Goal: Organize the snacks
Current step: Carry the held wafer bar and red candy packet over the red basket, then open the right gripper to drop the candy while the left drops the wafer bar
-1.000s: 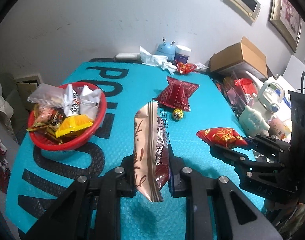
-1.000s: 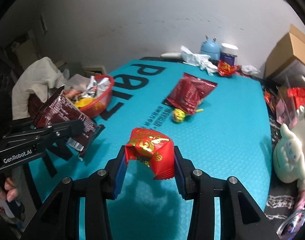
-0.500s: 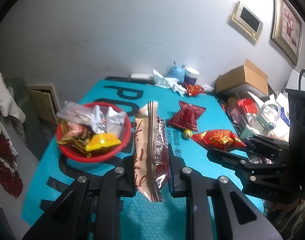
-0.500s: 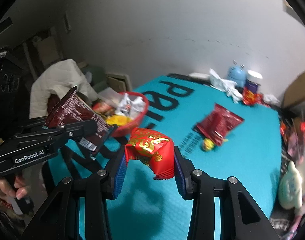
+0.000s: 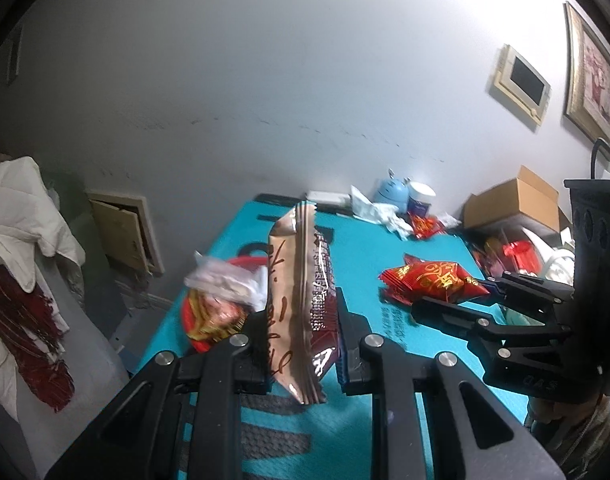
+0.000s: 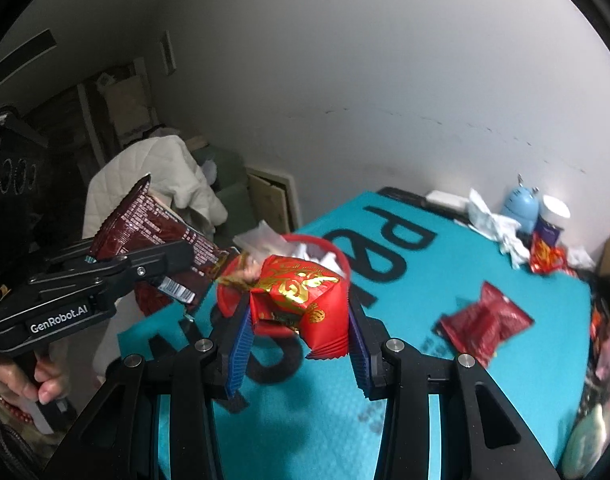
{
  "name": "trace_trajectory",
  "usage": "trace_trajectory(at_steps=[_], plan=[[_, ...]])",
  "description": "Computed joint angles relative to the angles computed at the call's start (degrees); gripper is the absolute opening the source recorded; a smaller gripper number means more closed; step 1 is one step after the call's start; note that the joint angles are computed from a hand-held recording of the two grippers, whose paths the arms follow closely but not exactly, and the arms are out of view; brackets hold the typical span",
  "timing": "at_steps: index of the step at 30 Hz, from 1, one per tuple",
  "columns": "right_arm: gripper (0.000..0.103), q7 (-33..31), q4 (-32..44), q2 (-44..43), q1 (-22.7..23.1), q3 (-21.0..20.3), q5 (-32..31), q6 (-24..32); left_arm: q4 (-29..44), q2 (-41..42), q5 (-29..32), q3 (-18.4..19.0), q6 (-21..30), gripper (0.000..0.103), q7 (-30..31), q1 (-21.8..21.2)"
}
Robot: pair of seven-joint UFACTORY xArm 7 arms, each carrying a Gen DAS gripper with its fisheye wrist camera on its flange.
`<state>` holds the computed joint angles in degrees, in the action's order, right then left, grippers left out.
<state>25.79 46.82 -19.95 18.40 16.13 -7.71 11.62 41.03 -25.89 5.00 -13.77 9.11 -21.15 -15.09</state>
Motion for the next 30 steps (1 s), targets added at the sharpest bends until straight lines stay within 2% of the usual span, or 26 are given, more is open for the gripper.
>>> trace_trajectory(at_steps=[6, 12, 15, 19, 22, 26, 27, 28, 30], plan=[[0.042, -0.83, 6.29, 7.21, -0.83, 0.30, -2.66, -0.33, 1.83, 1.91, 1.23, 0.55, -0.82, 0.021, 0.44, 2.36], [0.042, -3.30, 12.27, 15.51, 1.31, -1.88, -2.77, 0.48, 3.34, 5.34, 1.14, 1.95, -0.96, 0.021, 1.25, 3.20], [0.042, -6.06, 14.41, 19.08, 2.86, -3.15, -0.50, 0.65, 4.23, 7.71, 0.18, 3.20, -0.70, 0.021, 2.21, 2.52], [0.042, -6.57, 16.40, 22.63, 3.94, -4.30, -1.30, 1.23, 5.16, 10.60, -1.92, 5.12, -0.79, 0.021, 4.39, 1.02], [0.043, -9.36, 17.31, 24.76, 4.20, -4.63, 1.26, 1.58, 6.00, 12.58, -3.86, 6.15, -0.71, 0.021, 6.22, -0.19], [0.048, -13.29, 18.06, 26.84, 4.03, -4.57, 5.14, 2.16, 6.81, 14.74, -7.55, 7.52, -0.66, 0.021, 9.62, -2.13], [0.056, -14.53, 18.35, 27.24, 3.80, -4.42, 6.41, 2.67, 6.98, 15.28, -8.71, 7.80, -0.61, 0.021, 10.66, -2.69], [0.059, -14.60, 18.28, 27.26, 3.95, -4.59, 6.71, 3.00, 7.17, 15.77, -9.11, 7.63, -0.45, 0.021, 11.07, -2.72], [0.061, -15.32, 17.62, 26.97, 3.90, -4.73, 7.62, 3.02, 7.47, 16.45, -6.98, 6.04, -0.10, 0.021, 9.29, -1.09]])
